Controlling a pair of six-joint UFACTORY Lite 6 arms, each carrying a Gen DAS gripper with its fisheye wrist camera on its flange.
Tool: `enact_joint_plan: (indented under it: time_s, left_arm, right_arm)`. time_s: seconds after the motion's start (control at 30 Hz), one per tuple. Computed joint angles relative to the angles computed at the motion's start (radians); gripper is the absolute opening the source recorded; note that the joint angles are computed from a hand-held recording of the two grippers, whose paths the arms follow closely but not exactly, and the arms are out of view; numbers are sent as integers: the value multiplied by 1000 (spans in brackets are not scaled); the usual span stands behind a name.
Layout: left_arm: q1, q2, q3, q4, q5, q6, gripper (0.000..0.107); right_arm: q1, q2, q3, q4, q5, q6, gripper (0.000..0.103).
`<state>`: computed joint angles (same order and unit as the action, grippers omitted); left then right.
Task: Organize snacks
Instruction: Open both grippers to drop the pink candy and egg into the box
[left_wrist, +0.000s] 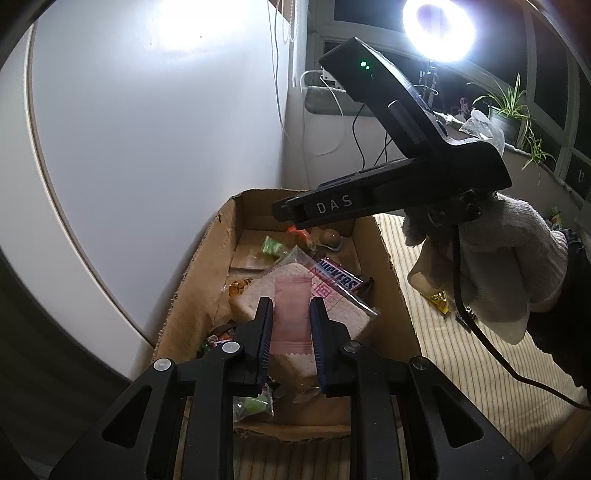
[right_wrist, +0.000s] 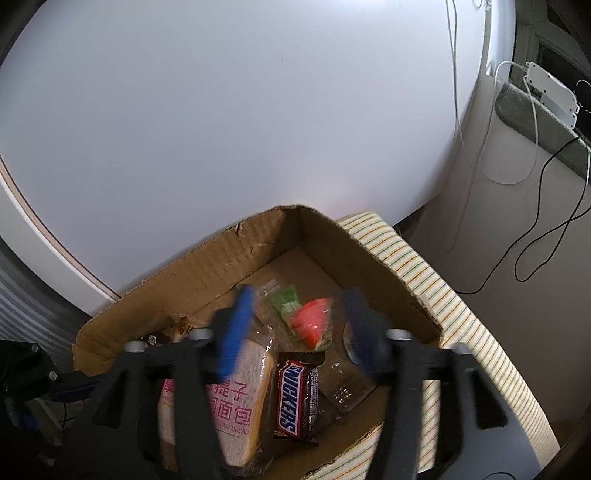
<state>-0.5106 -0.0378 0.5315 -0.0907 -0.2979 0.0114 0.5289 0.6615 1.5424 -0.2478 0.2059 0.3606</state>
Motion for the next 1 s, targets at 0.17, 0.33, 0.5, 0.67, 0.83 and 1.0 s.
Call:
enact_joint_plan:
  time_s: [0.17, 0.33, 0.5, 0.67, 0.83, 1.0]
  left_arm:
    - [-20, -18, -14, -92, -14, 89, 56]
    - [-49, -44, -25, -229, -22, 212, 65]
    - [-72, -58, -28, -305, -22, 281, 66]
    - [-92, -84, -40, -355, -20, 319, 66]
    - [-143, -111, -49, -458, -33, 398, 66]
    - [-203, -128, -50, -566, -44, 467, 66]
  right_arm:
    - [-2, -33, -25, -80, -5, 94, 83]
    - [-1, -62, -54, -185, -5, 196, 91]
    - [-1, -95, -89, -228, -1, 237, 92]
    - [3, -158, -160, -317, -11, 327, 92]
    - [4, -253, -260, -483, -25, 493, 92]
    - [-11, -397, -409, -711, -42, 723, 92]
